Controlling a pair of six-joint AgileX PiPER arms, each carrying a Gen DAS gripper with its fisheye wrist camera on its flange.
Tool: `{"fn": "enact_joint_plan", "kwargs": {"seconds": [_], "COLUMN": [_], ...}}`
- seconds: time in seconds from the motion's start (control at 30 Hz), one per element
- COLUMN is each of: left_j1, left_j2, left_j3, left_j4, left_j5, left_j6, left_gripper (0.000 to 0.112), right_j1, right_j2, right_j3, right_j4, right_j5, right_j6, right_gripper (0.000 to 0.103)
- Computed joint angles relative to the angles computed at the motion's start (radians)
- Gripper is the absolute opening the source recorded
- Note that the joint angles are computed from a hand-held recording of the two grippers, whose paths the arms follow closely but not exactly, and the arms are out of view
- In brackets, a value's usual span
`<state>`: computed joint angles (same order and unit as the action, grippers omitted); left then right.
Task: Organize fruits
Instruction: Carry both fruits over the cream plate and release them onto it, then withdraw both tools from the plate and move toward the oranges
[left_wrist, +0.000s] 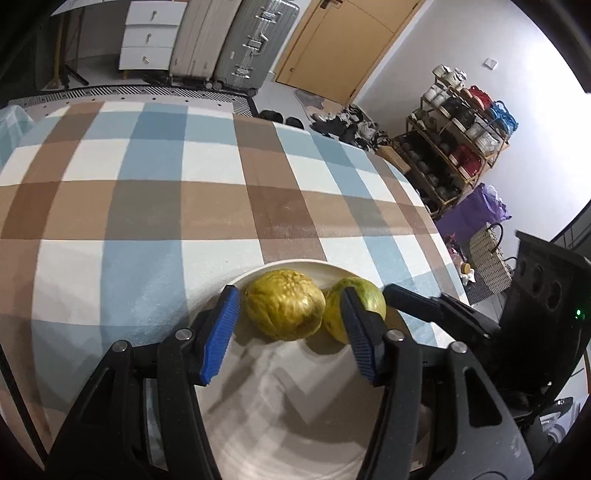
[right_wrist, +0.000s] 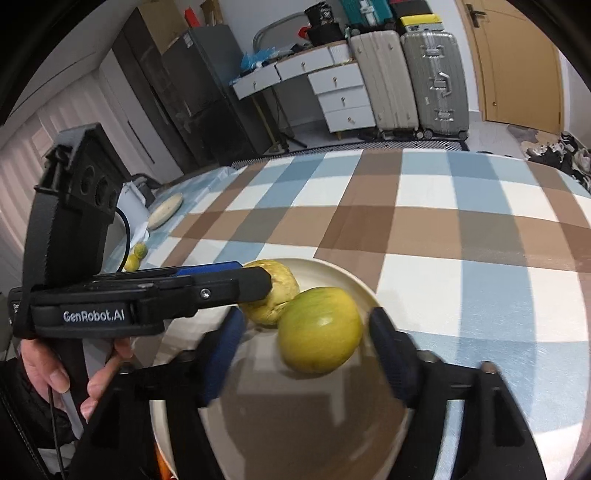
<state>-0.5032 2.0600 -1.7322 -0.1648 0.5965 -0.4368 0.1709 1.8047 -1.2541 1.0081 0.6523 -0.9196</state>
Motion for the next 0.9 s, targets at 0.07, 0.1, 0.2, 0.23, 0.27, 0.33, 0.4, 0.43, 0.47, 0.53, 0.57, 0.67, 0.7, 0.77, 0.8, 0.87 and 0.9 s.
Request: {"fn": "enact_joint_plan", "kwargs": {"seconds": [0.07, 0.1, 0.2, 0.23, 0.27, 0.33, 0.4, 0.43, 0.47, 0.53, 0.57, 0.67, 0.7, 0.77, 0.8, 0.87, 0.9], "left_j1": [-0.006, -0.018, -0.039, -0.049, -0.061, -0.088, -0.128, -0.148, -0.176, -0.224, -0.250, -0.335, -0.365, -0.431, -0.457, -0.519, -0.545], "left_j2": [-0.032, -0.046, -0.115, -0.136, -0.165, -0.226, -0.283, -0.307, -0.335, -0.388, -0.416, -0.483, -0.506, -0.553, -0.567, -0.583, -0.590], "left_j3": [0.030, 0.036, 0.098, 0.114, 0.140, 0.190, 0.231, 0.245, 0.260, 0.289, 0.302, 0.330, 0.342, 0.368, 0.373, 0.368, 0.367], "left_j4": [0.001, 0.047, 0.096, 0.125, 0.159, 0.237, 0.338, 0.386, 0.454, 0.543, 0.577, 0.690, 0.725, 0.800, 0.823, 0.871, 0.887], "left_j5": [-0.010, -0.006, -0.020, -0.020, -0.022, -0.027, -0.013, -0.001, 0.023, 0.062, 0.085, 0.166, 0.191, 0.242, 0.266, 0.339, 0.366], "left_j6": [-0.002, -0.041, -0.089, -0.119, -0.155, -0.232, -0.326, -0.371, -0.435, -0.518, -0.551, -0.662, -0.701, -0.786, -0.811, -0.858, -0.875], "left_gripper": [0.064, 0.065, 0.072, 0.079, 0.081, 0.081, 0.083, 0.083, 0.084, 0.088, 0.090, 0.096, 0.098, 0.102, 0.102, 0.102, 0.102], "right_j1": [-0.022, -0.027, -0.055, -0.065, -0.071, -0.082, -0.101, -0.104, -0.104, -0.102, -0.103, -0.098, -0.094, -0.089, -0.084, -0.079, -0.074], "right_j2": [-0.032, -0.046, -0.118, -0.147, -0.179, -0.247, -0.315, -0.347, -0.381, -0.459, -0.490, -0.582, -0.611, -0.678, -0.698, -0.753, -0.778], "right_j3": [0.032, 0.045, 0.111, 0.136, 0.162, 0.212, 0.258, 0.277, 0.297, 0.339, 0.352, 0.389, 0.400, 0.428, 0.435, 0.456, 0.467], "right_j4": [0.041, 0.049, 0.088, 0.102, 0.105, 0.109, 0.131, 0.131, 0.125, 0.108, 0.097, 0.049, 0.031, 0.011, 0.001, -0.021, -0.033], "right_j5": [0.008, 0.007, 0.004, 0.005, 0.000, -0.008, 0.005, 0.001, -0.010, -0.027, -0.027, -0.029, -0.031, -0.031, -0.032, -0.026, -0.026], "right_j6": [-0.038, -0.044, -0.079, -0.093, -0.097, -0.100, -0.113, -0.109, -0.099, -0.078, -0.064, -0.003, 0.018, 0.048, 0.064, 0.099, 0.117], "right_gripper": [0.077, 0.078, 0.084, 0.087, 0.089, 0.090, 0.093, 0.095, 0.098, 0.100, 0.100, 0.101, 0.102, 0.102, 0.102, 0.103, 0.103]}}
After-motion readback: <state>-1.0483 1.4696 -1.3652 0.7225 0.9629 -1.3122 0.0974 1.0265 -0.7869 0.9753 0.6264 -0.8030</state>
